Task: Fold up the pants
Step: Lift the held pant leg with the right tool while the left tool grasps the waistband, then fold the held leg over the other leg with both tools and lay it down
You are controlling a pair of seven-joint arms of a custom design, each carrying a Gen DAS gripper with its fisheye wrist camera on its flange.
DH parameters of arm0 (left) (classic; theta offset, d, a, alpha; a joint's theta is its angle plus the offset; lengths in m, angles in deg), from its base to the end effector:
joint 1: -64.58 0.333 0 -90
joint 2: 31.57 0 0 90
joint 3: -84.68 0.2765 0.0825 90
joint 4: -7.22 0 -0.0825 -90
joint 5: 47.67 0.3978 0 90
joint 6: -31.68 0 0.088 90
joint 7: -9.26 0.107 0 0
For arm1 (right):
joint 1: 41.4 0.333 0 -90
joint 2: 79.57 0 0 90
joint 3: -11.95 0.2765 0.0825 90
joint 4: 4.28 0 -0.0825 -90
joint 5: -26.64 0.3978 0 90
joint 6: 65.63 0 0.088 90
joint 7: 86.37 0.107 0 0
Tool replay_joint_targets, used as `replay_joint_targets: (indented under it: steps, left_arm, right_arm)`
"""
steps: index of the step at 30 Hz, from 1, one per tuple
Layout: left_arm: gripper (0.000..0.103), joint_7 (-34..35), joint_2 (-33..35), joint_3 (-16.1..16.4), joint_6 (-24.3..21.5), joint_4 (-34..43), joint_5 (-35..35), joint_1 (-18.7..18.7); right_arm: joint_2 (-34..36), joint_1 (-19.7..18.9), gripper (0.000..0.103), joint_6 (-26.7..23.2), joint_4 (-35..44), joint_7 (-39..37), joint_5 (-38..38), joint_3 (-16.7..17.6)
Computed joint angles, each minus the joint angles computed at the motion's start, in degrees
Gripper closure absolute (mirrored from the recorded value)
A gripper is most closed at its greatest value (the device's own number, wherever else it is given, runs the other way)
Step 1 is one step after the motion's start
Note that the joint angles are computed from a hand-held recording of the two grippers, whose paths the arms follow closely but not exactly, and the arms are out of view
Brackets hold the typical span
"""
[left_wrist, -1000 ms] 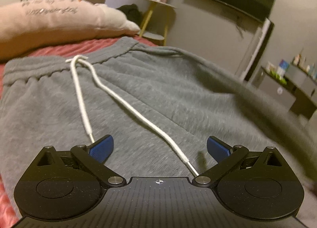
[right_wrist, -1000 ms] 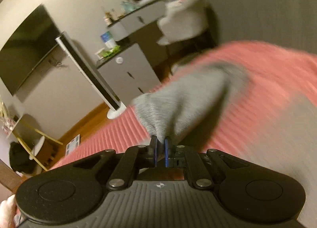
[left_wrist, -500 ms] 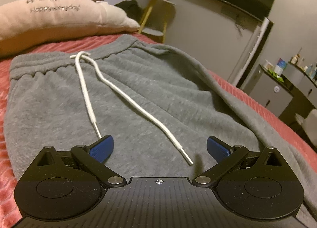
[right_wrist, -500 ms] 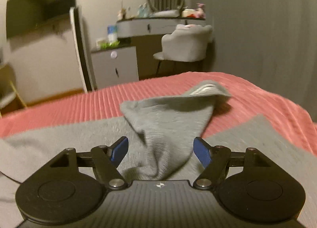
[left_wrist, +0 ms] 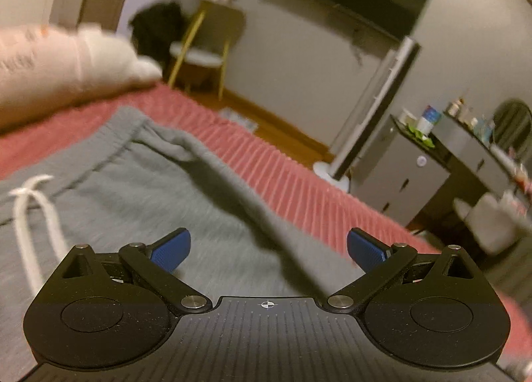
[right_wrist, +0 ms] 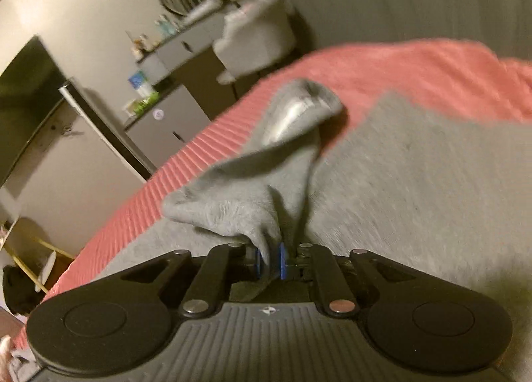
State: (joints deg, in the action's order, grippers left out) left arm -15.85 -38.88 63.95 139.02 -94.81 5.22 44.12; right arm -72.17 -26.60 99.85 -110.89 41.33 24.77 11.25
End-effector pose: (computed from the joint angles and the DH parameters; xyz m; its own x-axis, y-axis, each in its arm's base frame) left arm 0.4569 -0.3339 0.6099 0.6978 -0.5784 0.4224 -0.1441 -0.6911 -0.7082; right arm 0.6327 0.1612 0.5122 -0.1615 -0.8766 -0.4532 -0.6283 0.4455 -0.6377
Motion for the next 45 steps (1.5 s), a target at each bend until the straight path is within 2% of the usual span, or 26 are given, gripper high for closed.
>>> replay_joint_targets:
  steps: [2, 3, 5, 7, 9, 10, 11, 12, 13, 14, 16, 19, 21, 23, 25, 27, 29, 31, 34, 37, 39, 40, 41, 42, 43, 45]
  left_arm:
    - [0.003, -0.48, -1.63, 3.19, 6.03, -2.41, -5.33, 1.90]
    - [0.005, -0.57, -2.12, 4.14, 8.35, -3.50, -7.24, 2.90]
    - [0.022, 0.50, -2.05, 5.37, 12.19, -4.68, -10.08, 4.74]
    - [0.024, 2.61, -1.22, 6.06, 14.23, -4.92, -12.43, 6.23]
    - [0.024, 4.19, -0.19, 6.77, 16.19, -5.11, -15.22, 7.43]
    - [0.025, 4.45, 0.42, 6.97, 16.62, -4.94, -16.62, 7.88]
    - [0.027, 3.67, 0.63, 6.75, 16.80, -4.98, -16.11, 8.21]
    - [0.032, 3.25, 0.82, 6.53, 16.50, -4.70, -15.31, 8.45]
    - [0.060, 3.91, 1.14, 6.39, 15.89, -4.09, -14.82, 8.57]
    - [0.093, 5.68, 1.09, 6.57, 16.22, -3.92, -15.39, 8.62]
    - [0.093, 5.38, -0.31, 6.74, 17.02, -4.79, -16.80, 8.86]
    - [0.094, -1.24, -4.08, 4.36, 16.86, -7.13, -10.26, 9.15]
    - [0.094, -5.03, -7.72, 2.14, 16.14, -9.07, -5.68, 8.89]
    - [0.094, -7.64, -12.23, -0.37, 14.97, -11.58, -2.88, 8.28]
    - [0.094, -8.41, -17.07, -3.11, 12.94, -14.29, -1.84, 7.13]
    - [0.094, -8.35, -21.42, -5.82, 10.07, -16.85, -3.05, 5.52]
    - [0.094, -9.66, -25.20, -7.79, 7.76, -19.78, -6.10, 3.56]
    - [0.094, -12.08, -27.20, -9.88, 5.63, -22.15, -9.89, 1.66]
    - [0.094, -13.25, -26.55, -11.49, 2.08, -23.26, -16.20, -1.45]
    - [0.093, -18.52, -27.37, -11.51, 2.99, -26.61, -19.42, -3.46]
    - [0.087, -21.43, -28.93, -11.06, 4.23, -28.92, -19.41, -3.84]
    - [0.080, -22.37, -29.59, -10.82, 4.43, -29.62, -19.10, -3.64]
    - [0.062, -23.04, -29.38, -11.09, 3.39, -29.06, -18.74, -3.01]
    - [0.052, -23.28, -29.98, -10.78, 3.99, -29.82, -17.64, -2.72]
    - [0.038, -23.23, -30.53, -10.47, 4.47, -30.59, -16.73, -2.46]
    - [0.035, -23.51, -30.06, -9.60, 3.43, -30.30, -17.01, -1.44]
  right_arm:
    - [0.58, 2.89, 0.086, -1.73, 1.00, 6.38, -13.89, -3.04]
    - [1.05, 4.13, 0.079, -2.83, 2.14, 9.01, -20.91, -4.07]
    - [2.57, 7.46, 0.050, -6.61, 5.50, 18.00, -39.83, -6.79]
    - [3.66, 8.86, 0.040, -7.94, 7.25, 23.50, -52.65, -7.58]
    - [5.35, 7.47, 0.042, -7.09, 8.64, 21.66, -53.39, -6.02]
    - [6.22, 5.94, 0.054, -5.57, 8.99, 18.69, -49.26, -4.74]
    - [6.42, 5.08, 0.073, -4.65, 8.81, 16.47, -45.57, -3.86]
    - [6.51, 5.33, 0.078, -4.51, 8.85, 17.49, -44.90, -4.30]
    - [6.74, 5.89, 0.089, -4.15, 9.19, 19.83, -45.94, -5.31]
    - [5.80, 5.86, 0.093, -3.10, 8.19, 21.09, -45.49, -5.61]
    - [4.97, 4.20, 0.094, 1.07, 6.71, 22.55, -40.10, -5.20]
    - [3.43, 1.09, 0.095, 9.06, 3.13, 23.04, -27.11, -4.16]
    - [1.65, -3.08, 0.095, 13.79, -0.22, 17.62, -14.85, -0.29]
    - [-0.16, -7.01, 0.095, 15.40, -2.56, 11.64, -4.20, 4.02]
    - [-2.74, -12.52, 0.095, 16.95, -5.66, 3.02, 10.18, 10.29]
    - [-5.56, -13.92, 0.096, 17.04, -8.50, -1.34, 18.66, 11.58]
    - [-8.65, -13.87, 0.099, 16.71, -12.02, 3.67, 13.08, 9.64]
    - [-11.91, -11.25, 0.099, 15.84, -15.80, 1.48, 14.90, 6.54]
    - [-15.89, -11.58, 0.099, 11.71, -20.57, 3.26, 12.30, 5.59]
    - [-17.10, -8.64, 0.099, 7.55, -21.85, 0.25, 17.59, 2.59]
    - [-17.37, -8.34, 0.099, 6.69, -22.33, -0.59, 18.37, 2.37]
    - [-16.59, -7.97, 0.098, 6.15, -21.58, -1.90, 18.78, 2.05]
    - [-15.79, -8.59, 0.097, 5.87, -20.94, -1.07, 17.64, 2.50]
    - [-15.07, -8.22, 0.095, 5.90, -20.44, -1.48, 18.54, 2.23]
    - [-14.51, -6.51, 0.092, 6.06, -20.08, -4.81, 22.91, 0.95]
    - [-14.28, -4.32, 0.092, 7.36, -20.45, -9.75, 30.32, -0.45]
